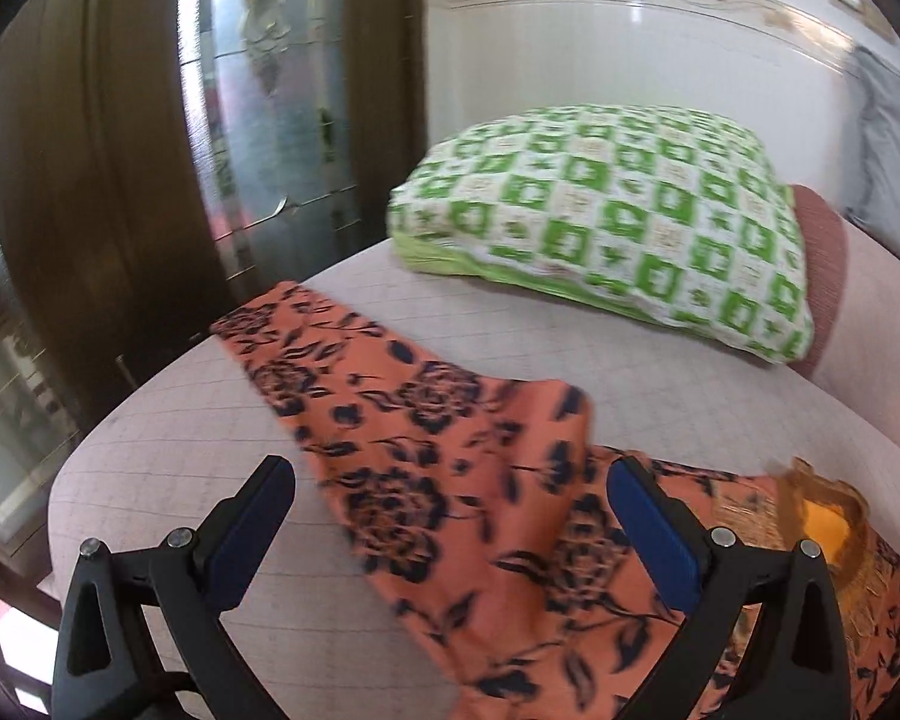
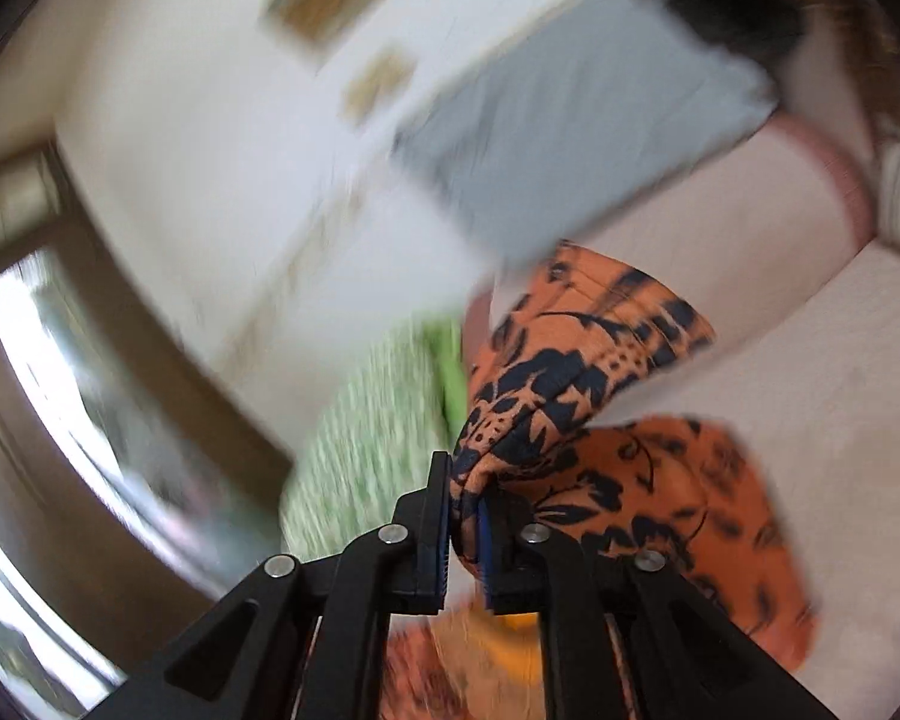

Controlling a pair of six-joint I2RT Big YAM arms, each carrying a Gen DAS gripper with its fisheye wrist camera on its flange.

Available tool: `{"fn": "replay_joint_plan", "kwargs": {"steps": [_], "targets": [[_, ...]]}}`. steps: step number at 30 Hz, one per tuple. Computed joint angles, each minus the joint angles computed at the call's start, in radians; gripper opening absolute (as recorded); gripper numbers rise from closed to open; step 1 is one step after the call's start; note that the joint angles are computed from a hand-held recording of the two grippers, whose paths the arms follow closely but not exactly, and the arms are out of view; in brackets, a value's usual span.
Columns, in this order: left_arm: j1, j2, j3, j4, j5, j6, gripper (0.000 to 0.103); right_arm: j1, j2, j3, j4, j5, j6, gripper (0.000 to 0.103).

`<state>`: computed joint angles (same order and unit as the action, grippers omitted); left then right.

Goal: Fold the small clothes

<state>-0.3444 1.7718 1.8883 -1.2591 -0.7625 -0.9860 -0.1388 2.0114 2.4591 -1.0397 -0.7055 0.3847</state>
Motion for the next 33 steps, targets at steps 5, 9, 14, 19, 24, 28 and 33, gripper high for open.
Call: {"fn": "replay_joint_plan", "kwargs": {"steps": [5, 9, 14, 19, 24, 28, 33], "targets": [[0.044, -0.052, -0.073, -0.006, 0.009, -0.026, 0.103, 0.226, 0.091, -0.032, -0.352, 0.151, -0.305, 0.018], [0.071, -0.082, -0.114, 0.003, 0.024, -0.056, 0.103, 0.332, 0.098, -0.174, -0.460, 0.135, -0.456, 0.018], [0.067, -0.100, -0.137, 0.080, 0.049, -0.027, 0.103, 0.319, 0.029, -0.278, -0.428, -0.011, -0.586, 0.041], [0.022, -0.095, -0.145, 0.298, 0.187, 0.205, 0.103, 0.198, -0.110, -0.430, -0.214, -0.019, -0.487, 0.067], [-0.006, 0.057, 0.011, 0.275, 0.455, 0.342, 0.103, 0.049, -0.170, -0.537, -0.003, 0.012, -0.302, 0.067], [-0.026, 0.208, 0.183, 0.162, 0.513, 0.365, 0.103, -0.017, -0.129, -0.524, 0.031, 0.009, -0.186, 0.067], [-0.028, 0.287, 0.272, 0.107, 0.564, 0.388, 0.070, -0.070, -0.051, -0.454, -0.017, -0.074, -0.109, 0.067]]}}
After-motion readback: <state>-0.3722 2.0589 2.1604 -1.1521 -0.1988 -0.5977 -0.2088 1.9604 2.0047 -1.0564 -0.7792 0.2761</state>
